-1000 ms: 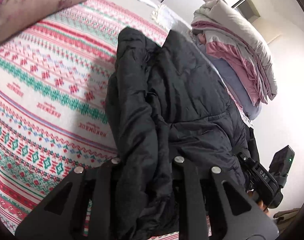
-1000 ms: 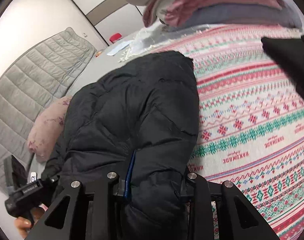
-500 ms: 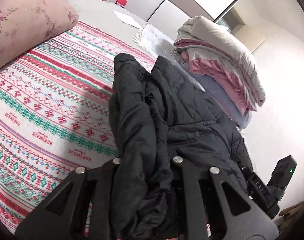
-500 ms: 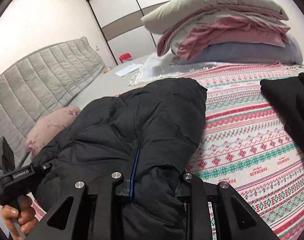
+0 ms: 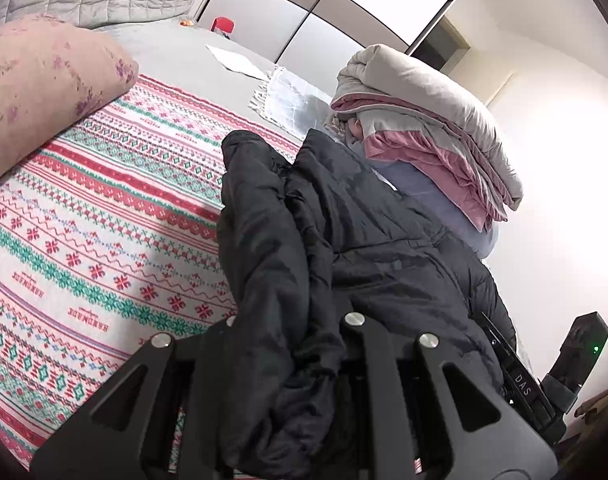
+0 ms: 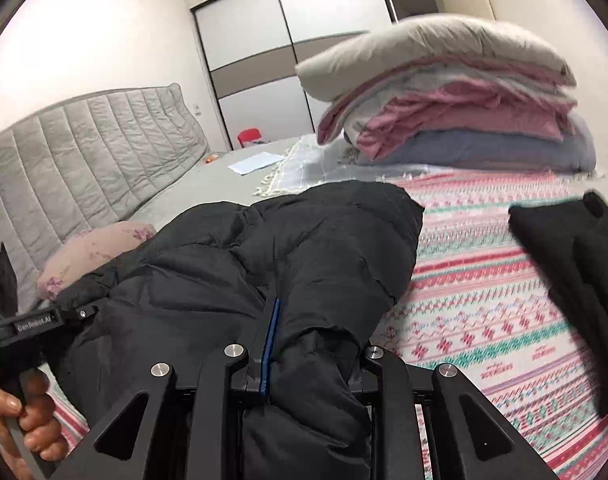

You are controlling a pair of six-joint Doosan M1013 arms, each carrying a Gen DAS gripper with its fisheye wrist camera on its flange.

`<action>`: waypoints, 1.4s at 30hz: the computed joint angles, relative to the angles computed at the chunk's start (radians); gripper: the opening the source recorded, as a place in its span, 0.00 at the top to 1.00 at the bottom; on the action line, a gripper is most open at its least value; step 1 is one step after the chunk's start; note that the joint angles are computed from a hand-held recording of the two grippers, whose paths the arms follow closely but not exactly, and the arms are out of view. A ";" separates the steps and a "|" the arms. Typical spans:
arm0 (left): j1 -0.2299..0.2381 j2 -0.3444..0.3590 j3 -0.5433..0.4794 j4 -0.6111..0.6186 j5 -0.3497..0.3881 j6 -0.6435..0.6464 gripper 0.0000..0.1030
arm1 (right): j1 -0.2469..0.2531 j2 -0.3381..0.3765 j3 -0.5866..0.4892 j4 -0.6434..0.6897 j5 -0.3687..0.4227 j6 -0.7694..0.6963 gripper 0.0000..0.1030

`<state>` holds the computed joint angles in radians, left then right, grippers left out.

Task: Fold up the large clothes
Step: 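Carry the jacket with both grippers onto the pillow by the headboard and release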

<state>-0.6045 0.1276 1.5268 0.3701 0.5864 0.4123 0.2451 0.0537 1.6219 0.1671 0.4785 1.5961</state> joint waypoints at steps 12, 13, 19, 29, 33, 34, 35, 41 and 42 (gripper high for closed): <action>0.040 0.005 -0.047 -0.077 -0.001 0.111 0.83 | 0.016 0.039 -0.080 -0.043 0.018 0.080 0.78; 0.051 0.004 -0.053 -0.091 -0.002 0.129 0.83 | 0.022 0.047 -0.099 -0.055 0.024 0.090 0.78; 0.141 -0.037 -0.107 -0.095 -0.029 0.210 0.85 | 0.111 0.121 -0.285 -0.162 0.032 0.077 0.80; 0.324 -0.119 -0.274 0.213 -0.051 0.227 0.83 | 0.289 0.291 -0.661 0.035 -0.192 -0.101 0.81; 0.399 -0.121 -0.243 0.271 0.131 0.232 0.82 | 0.314 0.416 -0.811 0.289 -0.015 -0.135 0.80; 0.421 -0.118 -0.225 0.260 0.174 0.235 0.82 | 0.318 0.440 -0.830 0.314 0.029 -0.131 0.80; 0.443 -0.111 -0.205 0.250 0.226 0.234 0.81 | 0.324 0.479 -0.855 0.348 0.104 -0.120 0.80; 0.561 -0.083 -0.060 0.152 0.379 0.201 0.57 | 0.347 0.626 -0.872 0.452 0.424 -0.060 0.62; 0.576 -0.100 -0.032 0.133 0.331 0.195 0.57 | 0.338 0.602 -0.811 0.524 0.368 -0.087 0.47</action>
